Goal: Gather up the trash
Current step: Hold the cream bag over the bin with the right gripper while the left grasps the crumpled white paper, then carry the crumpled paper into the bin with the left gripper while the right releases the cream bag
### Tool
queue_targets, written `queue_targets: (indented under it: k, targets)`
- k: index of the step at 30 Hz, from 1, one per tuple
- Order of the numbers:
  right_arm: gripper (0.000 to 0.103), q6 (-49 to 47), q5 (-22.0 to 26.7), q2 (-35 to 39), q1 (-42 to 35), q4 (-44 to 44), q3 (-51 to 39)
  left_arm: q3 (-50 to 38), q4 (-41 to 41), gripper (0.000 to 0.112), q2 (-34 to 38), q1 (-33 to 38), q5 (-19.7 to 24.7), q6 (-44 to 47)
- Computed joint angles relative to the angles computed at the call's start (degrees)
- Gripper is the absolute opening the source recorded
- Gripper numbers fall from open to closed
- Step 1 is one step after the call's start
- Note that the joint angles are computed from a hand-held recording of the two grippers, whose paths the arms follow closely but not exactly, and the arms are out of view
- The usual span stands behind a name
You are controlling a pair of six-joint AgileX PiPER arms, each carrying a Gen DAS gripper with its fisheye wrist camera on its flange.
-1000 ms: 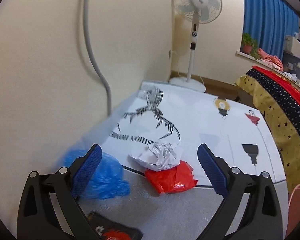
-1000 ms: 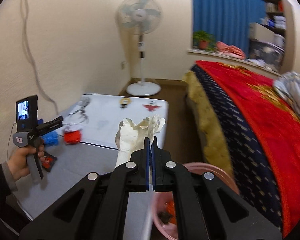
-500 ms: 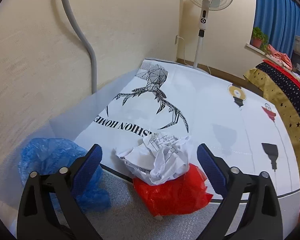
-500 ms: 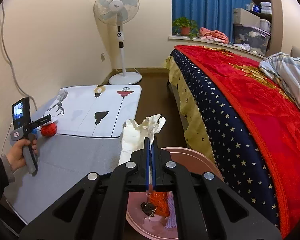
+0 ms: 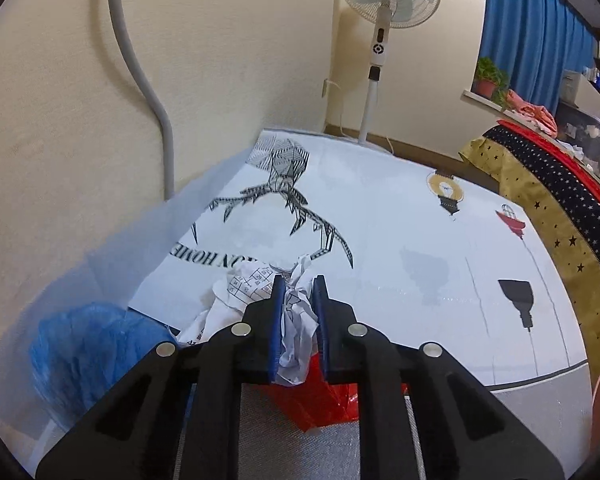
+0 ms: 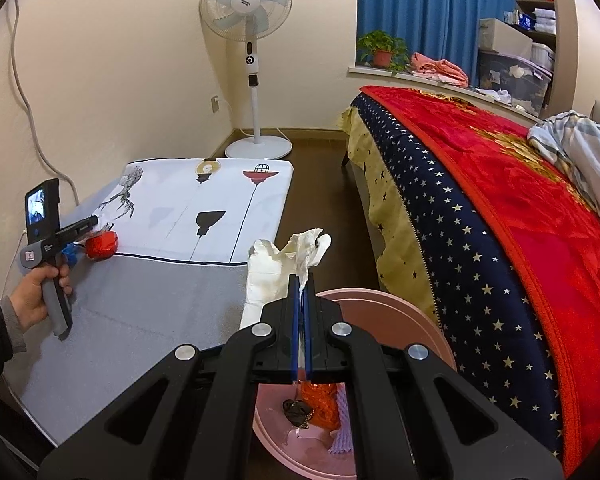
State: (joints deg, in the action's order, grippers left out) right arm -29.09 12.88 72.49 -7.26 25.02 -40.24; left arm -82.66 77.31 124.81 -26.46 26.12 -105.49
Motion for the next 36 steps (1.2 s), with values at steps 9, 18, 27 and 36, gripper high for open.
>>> queue_targets:
  k: [9, 18, 27, 36]
  targets:
    - [0.002, -13.26, 2.80, -3.62, -2.16, 12.07, 0.84, 11.77, 11.71, 0.014, -15.02, -3.24, -2.36, -9.29]
    - [0.002, -25.38, 9.64, -9.37, -6.20, 23.55, 1.74, 16.61, -1.08, 0.014, -30.62, -18.81, 4.49, 4.03]
    - [0.002, -35.01, 20.96, -17.62, -16.70, 30.04, 4.60, 11.36, -9.45, 0.014, -27.33, -37.52, 16.09, 10.82]
    - [0.002, -42.27, 28.86, -21.11, -26.49, 29.70, 7.73, 5.24, -12.71, 0.014, -21.09, -40.85, 12.86, 14.65]
